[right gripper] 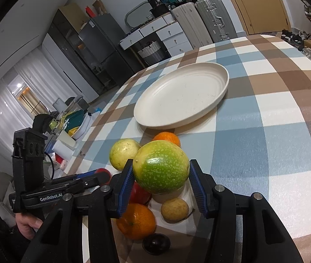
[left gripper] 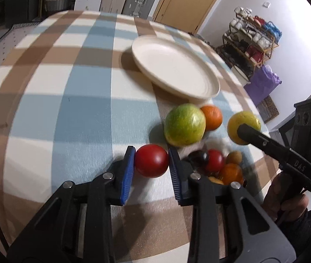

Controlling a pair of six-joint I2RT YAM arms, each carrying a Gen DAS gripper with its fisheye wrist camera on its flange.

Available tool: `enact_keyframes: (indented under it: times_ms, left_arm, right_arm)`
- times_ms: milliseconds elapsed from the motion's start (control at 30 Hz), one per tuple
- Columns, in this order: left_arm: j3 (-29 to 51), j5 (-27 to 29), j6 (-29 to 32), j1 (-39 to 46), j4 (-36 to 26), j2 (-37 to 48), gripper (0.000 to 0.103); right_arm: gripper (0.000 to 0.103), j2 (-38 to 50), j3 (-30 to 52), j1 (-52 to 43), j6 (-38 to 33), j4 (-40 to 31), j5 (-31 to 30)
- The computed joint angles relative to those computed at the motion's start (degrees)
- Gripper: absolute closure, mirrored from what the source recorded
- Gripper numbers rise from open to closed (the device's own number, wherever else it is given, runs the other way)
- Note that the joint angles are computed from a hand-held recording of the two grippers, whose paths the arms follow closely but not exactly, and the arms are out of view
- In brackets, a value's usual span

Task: Organize fruits
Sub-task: 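Carry the red tomato with the left tool while the right tool carries the lime to the plate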

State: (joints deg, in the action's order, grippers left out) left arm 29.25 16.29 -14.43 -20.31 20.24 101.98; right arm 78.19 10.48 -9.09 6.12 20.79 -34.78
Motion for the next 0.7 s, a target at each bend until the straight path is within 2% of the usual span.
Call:
enact_keyframes:
  times_ms: [33,200,333,467,700]
  left_arm:
    - [0.7,1.4,0.1,0.7,-1.1,-0.9,0.075]
    - [4.6,1.7,0.9,1.9,-5.9,-4.5,0.075]
    - [10.6,2.3,2.0,2.7,-10.6,-4.2,0.075]
    - [18.2,4.6,2.7,3.3,-15.4,-1.4,0.075]
    - [34.7,3.3,4.9,1.4,-22.2,7.9,0.075]
  right_arm:
    - [0.053,-0.9,0.4,-0.1,-0.1,-1.0,-0.2]
    - [0.053,-4.3,3.4,-0.7,-1.0,-5.7,-1.7]
    - [0.053,-3.4,7.6,-0.5,-1.9,-8.7,-2.1]
    - [0.053,-0.8,12.4,-0.4,-2.6,-10.8,-2.4]
    - [0.053,5.7,22.4,0.3,-6.1,-14.4,-0.4]
